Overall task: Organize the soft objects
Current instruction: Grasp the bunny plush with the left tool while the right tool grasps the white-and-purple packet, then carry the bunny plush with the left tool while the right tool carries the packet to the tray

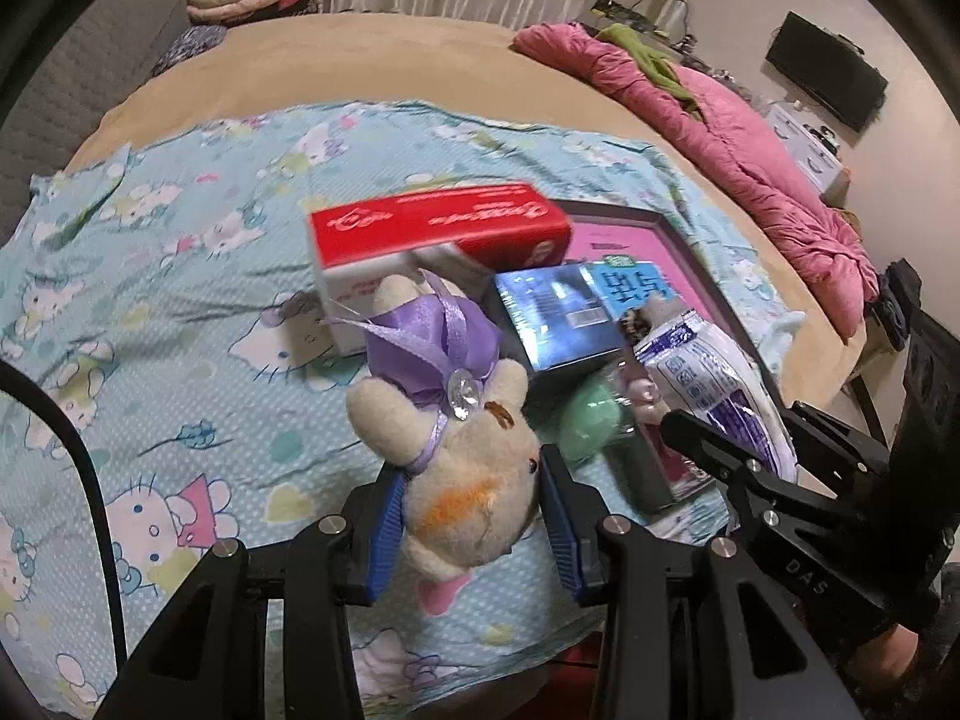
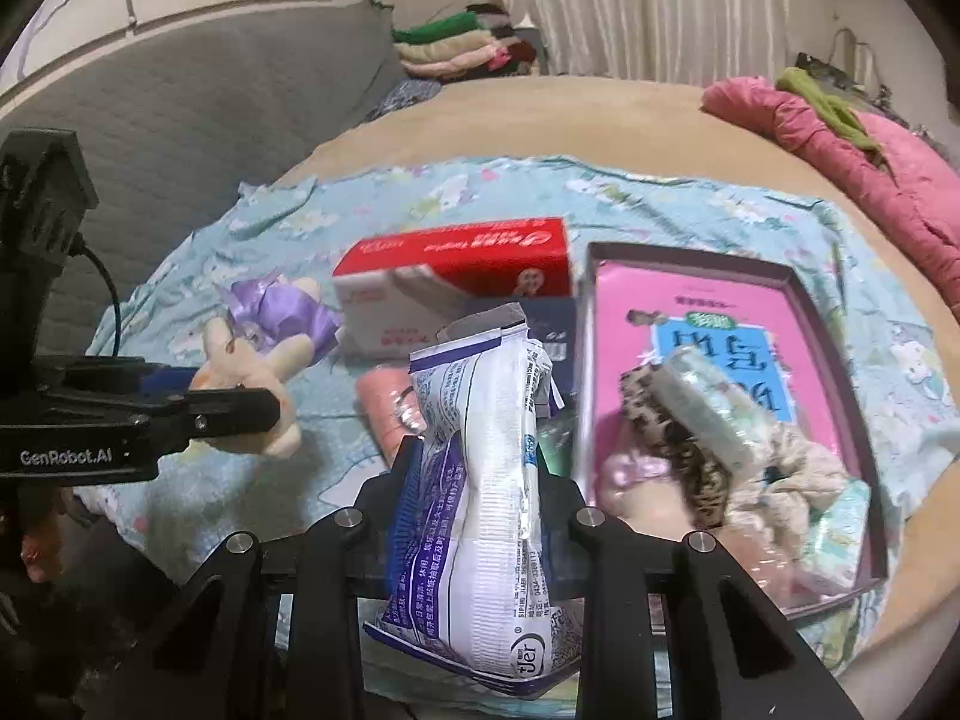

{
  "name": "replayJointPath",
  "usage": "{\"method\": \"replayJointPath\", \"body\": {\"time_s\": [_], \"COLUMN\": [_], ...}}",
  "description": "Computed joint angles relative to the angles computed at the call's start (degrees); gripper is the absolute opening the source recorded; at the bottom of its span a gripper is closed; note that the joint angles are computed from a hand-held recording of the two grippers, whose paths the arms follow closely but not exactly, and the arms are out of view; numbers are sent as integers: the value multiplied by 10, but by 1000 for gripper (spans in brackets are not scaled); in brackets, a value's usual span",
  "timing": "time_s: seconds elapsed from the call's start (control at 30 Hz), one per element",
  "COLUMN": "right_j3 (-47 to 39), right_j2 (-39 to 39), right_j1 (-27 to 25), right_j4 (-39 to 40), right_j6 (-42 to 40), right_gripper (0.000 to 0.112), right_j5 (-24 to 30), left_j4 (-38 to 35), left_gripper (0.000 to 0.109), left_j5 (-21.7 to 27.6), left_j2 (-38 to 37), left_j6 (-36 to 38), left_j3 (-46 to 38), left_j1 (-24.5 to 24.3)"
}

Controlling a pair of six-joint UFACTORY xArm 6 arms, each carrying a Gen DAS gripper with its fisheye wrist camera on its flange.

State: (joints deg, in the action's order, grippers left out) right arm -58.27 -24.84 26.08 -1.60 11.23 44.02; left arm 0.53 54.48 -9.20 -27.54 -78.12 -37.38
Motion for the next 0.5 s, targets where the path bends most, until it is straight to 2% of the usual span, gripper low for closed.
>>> {"method": "replayJointPath", "body": {"time_s": [0.27,0.5], "right_j3": [5,7], "right_j2": [-26,-47], "right_j1": [-24,-65], "right_j4": [-27,-50], "right_j6": [25,44], "right_gripper": [32,32], "right_j5": [-9,-18], "left_j4": [8,16], "left_gripper": [42,42], "left_j5": [6,12], "left_j2": [24,49], "left_j6": [1,3], "left_j3": [-39,-82], "left_j1": [-22,-36]}}
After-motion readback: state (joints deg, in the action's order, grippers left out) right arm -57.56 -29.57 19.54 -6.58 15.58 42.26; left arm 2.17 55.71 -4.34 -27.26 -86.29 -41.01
